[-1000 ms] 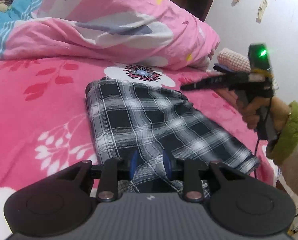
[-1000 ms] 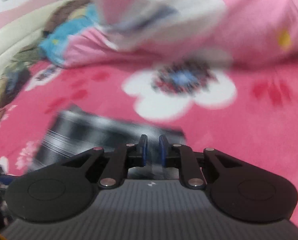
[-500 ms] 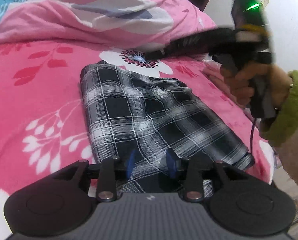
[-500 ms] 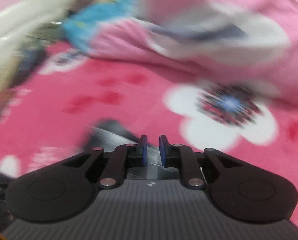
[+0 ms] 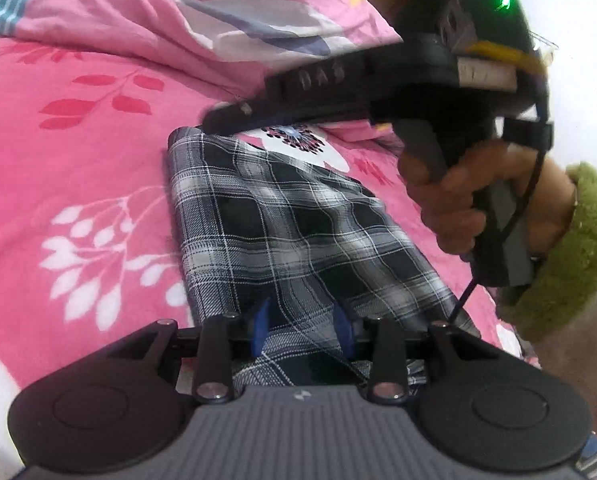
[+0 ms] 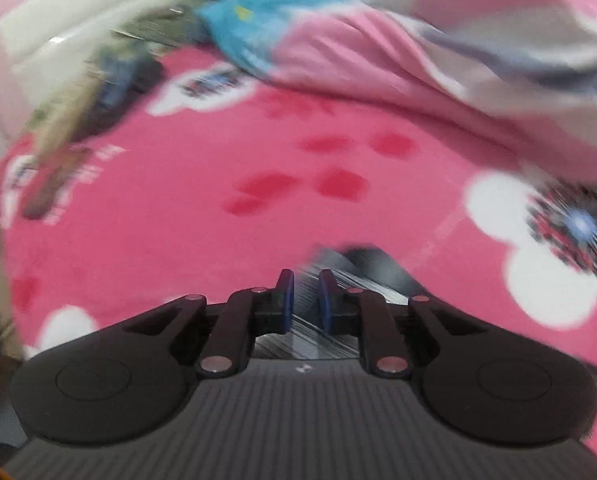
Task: Fold clothes
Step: 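Grasp the pants end with the right tool and fold it toward the left tool, then hold the folded end down with the right tool beside the left tool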
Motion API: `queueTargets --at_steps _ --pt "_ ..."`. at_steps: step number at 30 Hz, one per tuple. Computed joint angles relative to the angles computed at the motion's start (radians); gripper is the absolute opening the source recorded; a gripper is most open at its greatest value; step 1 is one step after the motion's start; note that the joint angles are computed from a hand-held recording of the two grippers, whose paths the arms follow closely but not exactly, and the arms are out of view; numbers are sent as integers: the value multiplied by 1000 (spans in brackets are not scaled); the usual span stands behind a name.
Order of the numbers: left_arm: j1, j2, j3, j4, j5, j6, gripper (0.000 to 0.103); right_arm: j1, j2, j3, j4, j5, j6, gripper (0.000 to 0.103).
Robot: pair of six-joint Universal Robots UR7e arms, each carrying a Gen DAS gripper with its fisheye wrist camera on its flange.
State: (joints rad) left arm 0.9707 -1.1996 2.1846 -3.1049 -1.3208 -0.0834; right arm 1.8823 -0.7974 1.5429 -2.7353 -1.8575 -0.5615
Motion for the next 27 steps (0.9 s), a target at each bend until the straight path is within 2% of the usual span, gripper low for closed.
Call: queueTargets --at_steps 3,8,10,16,18,21,23,27 --pt "-15 5 9 -20 32 -1 36 2 62 -56 40 -88 20 10" --pt "-41 12 21 -41 85 26 36 0 79 -92 61 -104 123 9" --pt "-49 10 23 -40 99 24 36 20 69 -67 2 -132 108 11" --pt "-36 -4 13 -7 70 -41 36 30 20 12 -146 -96 95 11" --pt "-29 -6 8 2 56 -56 36 24 21 16 -144 -113 102 11" --pt "-31 -4 5 4 62 -58 36 7 57 -9 -72 -186 147 11" --pt "-35 -2 6 -1 73 -49 36 -8 61 11 -118 -160 135 11" --pt "-39 1 8 -8 84 -39 36 -16 52 21 -133 -135 151 11"
